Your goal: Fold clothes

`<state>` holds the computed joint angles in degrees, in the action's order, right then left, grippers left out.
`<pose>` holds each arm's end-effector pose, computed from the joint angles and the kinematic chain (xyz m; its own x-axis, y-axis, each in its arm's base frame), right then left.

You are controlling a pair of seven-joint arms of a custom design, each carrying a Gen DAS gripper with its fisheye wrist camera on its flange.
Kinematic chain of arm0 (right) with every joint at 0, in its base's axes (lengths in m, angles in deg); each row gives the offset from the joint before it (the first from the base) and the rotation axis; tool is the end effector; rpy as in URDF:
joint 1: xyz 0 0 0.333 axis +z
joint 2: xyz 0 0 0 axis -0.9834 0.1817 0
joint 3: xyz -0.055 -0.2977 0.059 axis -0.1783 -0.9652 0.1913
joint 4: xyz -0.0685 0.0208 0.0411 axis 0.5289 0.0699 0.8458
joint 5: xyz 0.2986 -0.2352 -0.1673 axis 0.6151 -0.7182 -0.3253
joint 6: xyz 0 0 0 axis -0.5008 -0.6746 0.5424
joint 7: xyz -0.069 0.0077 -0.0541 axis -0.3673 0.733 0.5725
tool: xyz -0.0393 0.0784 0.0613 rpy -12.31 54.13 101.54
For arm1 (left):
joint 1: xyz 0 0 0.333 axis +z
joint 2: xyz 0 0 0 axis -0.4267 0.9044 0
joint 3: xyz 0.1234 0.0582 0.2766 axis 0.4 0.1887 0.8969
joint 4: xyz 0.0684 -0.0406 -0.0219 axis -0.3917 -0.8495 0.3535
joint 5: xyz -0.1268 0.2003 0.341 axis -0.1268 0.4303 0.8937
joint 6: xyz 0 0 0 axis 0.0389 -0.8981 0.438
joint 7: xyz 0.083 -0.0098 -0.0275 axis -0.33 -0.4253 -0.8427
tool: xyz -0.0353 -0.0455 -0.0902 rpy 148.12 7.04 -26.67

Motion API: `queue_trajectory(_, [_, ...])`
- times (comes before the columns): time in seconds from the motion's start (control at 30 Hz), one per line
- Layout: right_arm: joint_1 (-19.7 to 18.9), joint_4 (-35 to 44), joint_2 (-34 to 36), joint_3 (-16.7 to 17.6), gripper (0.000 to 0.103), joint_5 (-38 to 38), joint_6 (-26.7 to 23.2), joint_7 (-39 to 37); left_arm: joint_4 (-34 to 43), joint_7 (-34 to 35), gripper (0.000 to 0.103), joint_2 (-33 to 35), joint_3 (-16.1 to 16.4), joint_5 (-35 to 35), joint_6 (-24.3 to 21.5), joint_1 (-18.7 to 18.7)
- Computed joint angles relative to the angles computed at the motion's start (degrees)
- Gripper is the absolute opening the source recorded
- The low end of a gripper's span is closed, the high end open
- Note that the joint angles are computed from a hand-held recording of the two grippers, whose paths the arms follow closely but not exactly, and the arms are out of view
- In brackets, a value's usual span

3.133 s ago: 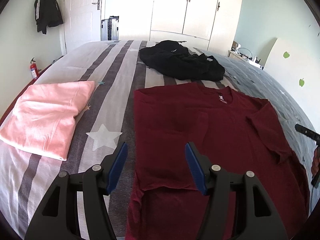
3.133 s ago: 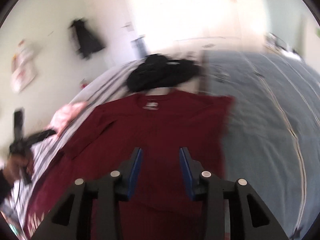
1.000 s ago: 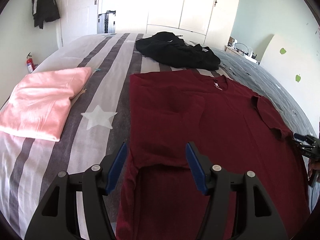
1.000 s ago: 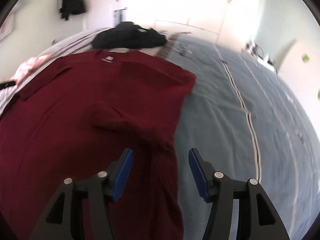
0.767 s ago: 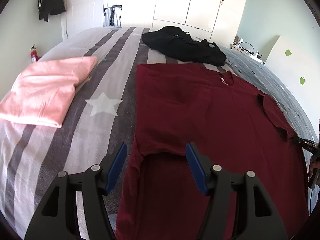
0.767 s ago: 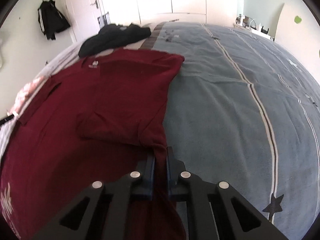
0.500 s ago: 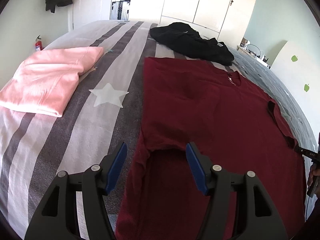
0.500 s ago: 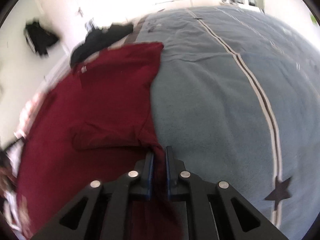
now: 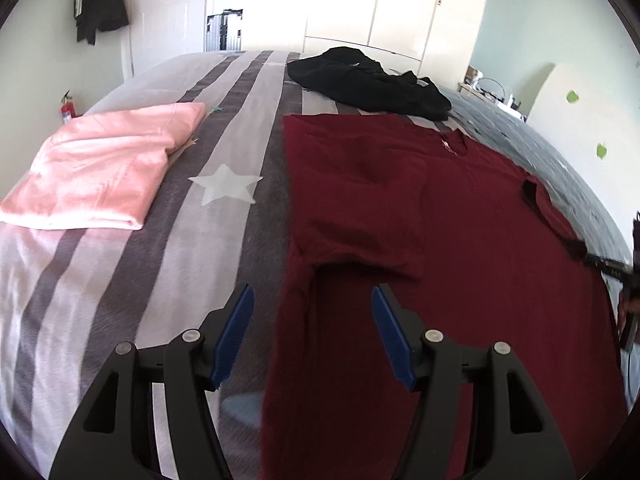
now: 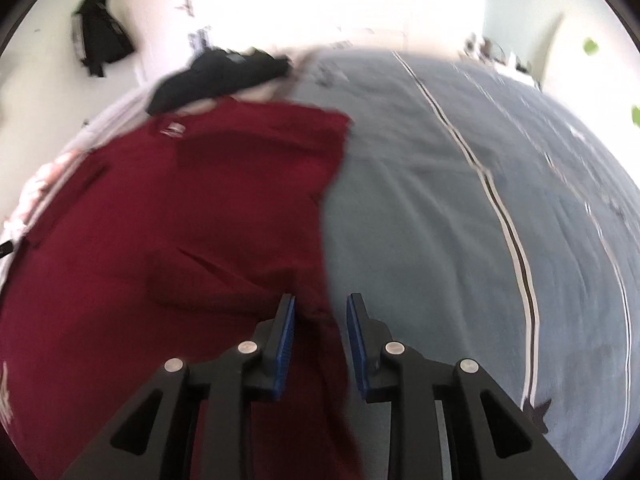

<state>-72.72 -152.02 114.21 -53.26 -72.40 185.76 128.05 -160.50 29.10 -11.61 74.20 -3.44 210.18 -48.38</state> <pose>0.7344 0.1467 0.3156 0.2734 -0.9600 -0.0598 -0.7725 -0.1820 -0.6084 0.6055 -0.0626 0.3260 0.1483 -0.9815 0.1213 -0.7170 -0.1912 -0.6703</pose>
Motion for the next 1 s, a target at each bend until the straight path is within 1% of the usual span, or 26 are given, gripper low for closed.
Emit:
queue_trajectory(0.03, [-1.0,-0.8,-0.1,0.8,0.023,1.0,1.1,-0.5,-0.4,-0.7,0.059,0.0,3.1,1.5,0.0,-2.9])
queue_trajectory(0.1, [-2.7,-1.8,-0.3,2.4,0.026,2.6,2.5,-1.5,0.4,-2.9,0.059,0.8,8.5,5.2,-1.8,-8.2])
queue_trajectory(0.17, [-3.2,-2.0,-0.2,3.0,0.026,3.3,2.9,-2.0,2.6,-4.7,0.059,2.2,9.4,7.4,-4.1,-9.3])
queue_trajectory(0.2, [-3.1,-2.0,-0.2,3.1,0.026,3.4,3.1,-2.2,3.5,-4.9,0.059,2.7,8.1,7.4,-4.5,-8.2])
queue_trajectory(0.23, [-2.9,-2.2,-0.4,2.9,0.026,3.4,3.1,-2.1,4.5,-4.3,0.059,3.2,5.9,6.7,-5.2,-6.1])
queue_trajectory(0.33, [-2.6,-1.9,-0.5,2.7,0.026,3.4,2.9,-2.1,8.4,-4.5,0.057,5.4,2.8,7.1,-10.5,-3.4])
queue_trajectory(0.37, [-2.4,-1.9,-0.5,2.4,0.026,3.2,2.9,-2.1,9.3,-5.6,0.050,5.9,3.1,8.4,-12.1,-3.5])
queue_trajectory(0.43, [-2.4,-2.4,-0.8,2.3,0.026,3.0,3.0,-2.3,9.0,-8.9,0.036,5.7,4.2,11.1,-12.4,-3.4])
queue_trajectory(0.47, [-2.1,-2.7,-1.0,1.9,0.027,2.8,3.2,-2.2,8.8,-10.6,0.036,5.6,4.7,12.4,-12.4,-3.2])
queue_trajectory(0.5, [-1.6,-2.8,-1.0,1.1,0.031,2.3,3.5,-1.7,8.0,-13.2,0.035,5.1,5.8,14.0,-11.5,-3.2])
queue_trajectory(0.53, [-1.4,-2.9,-0.9,0.9,0.031,2.0,3.8,-1.4,7.4,-14.8,0.033,4.5,6.2,15.2,-11.1,-2.8])
queue_trajectory(0.57, [-1.7,-2.9,-0.9,1.1,0.031,2.1,3.7,-1.5,7.5,-15.5,0.031,4.5,5.7,15.7,-10.7,-1.9])
queue_trajectory(0.6, [-2.0,-2.8,-0.8,1.5,0.031,2.2,3.6,-1.6,7.6,-16.7,0.026,4.6,6.1,17.1,-11.1,-1.9])
queue_trajectory(0.63, [-2.1,-2.9,-0.8,1.6,0.031,2.2,3.6,-1.7,7.9,-18.2,0.021,4.5,5.8,19.0,-12.0,-1.2])
queue_trajectory(0.67, [-2.0,-3.0,-0.9,1.4,0.031,2.0,3.7,-1.7,7.4,-16.1,0.021,4.3,3.5,16.8,-11.6,1.3])
queue_trajectory(0.7, [-1.9,-3.1,-1.0,1.4,0.031,1.9,3.8,-1.6,6.8,-13.2,0.021,3.9,-0.8,13.0,-10.4,5.7])
queue_trajectory(0.73, [-1.9,-3.3,-1.1,1.3,0.031,1.9,3.9,-1.5,5.9,-12.1,0.021,3.2,-3.1,10.4,-9.1,8.1])
queue_trajectory(0.77, [-2.6,-3.6,-1.3,2.1,0.031,2.3,4.2,-2.0,5.1,-13.9,0.021,2.5,-3.5,11.8,-7.5,8.7])
queue_trajectory(0.83, [-4.5,-4.4,-1.7,4.4,0.031,3.8,5.0,-3.5,3.9,-19.2,0.021,1.4,-0.3,16.7,-3.8,6.5])
queue_trajectory(0.87, [-5.2,-5.0,-2.1,5.1,0.031,4.4,5.5,-4.3,3.6,-19.3,0.022,1.0,-0.5,17.4,-3.1,6.6])
queue_trajectory(0.9, [-5.7,-5.6,-2.4,5.7,0.032,4.8,6.1,-4.9,3.4,-18.3,0.022,0.7,-1.8,17.3,-2.8,7.6])
queue_trajectory(0.97, [-7.9,-7.2,-3.2,8.1,0.033,6.2,7.8,-7.5,2.9,-15.8,0.023,-0.1,-4.4,16.7,-2.3,9.6])
queue_trajectory(1.0, [-8.9,-7.7,-3.5,9.4,0.033,6.8,8.3,-8.7,3.4,-13.8,0.024,0.2,-6.3,15.5,-3.0,10.9])
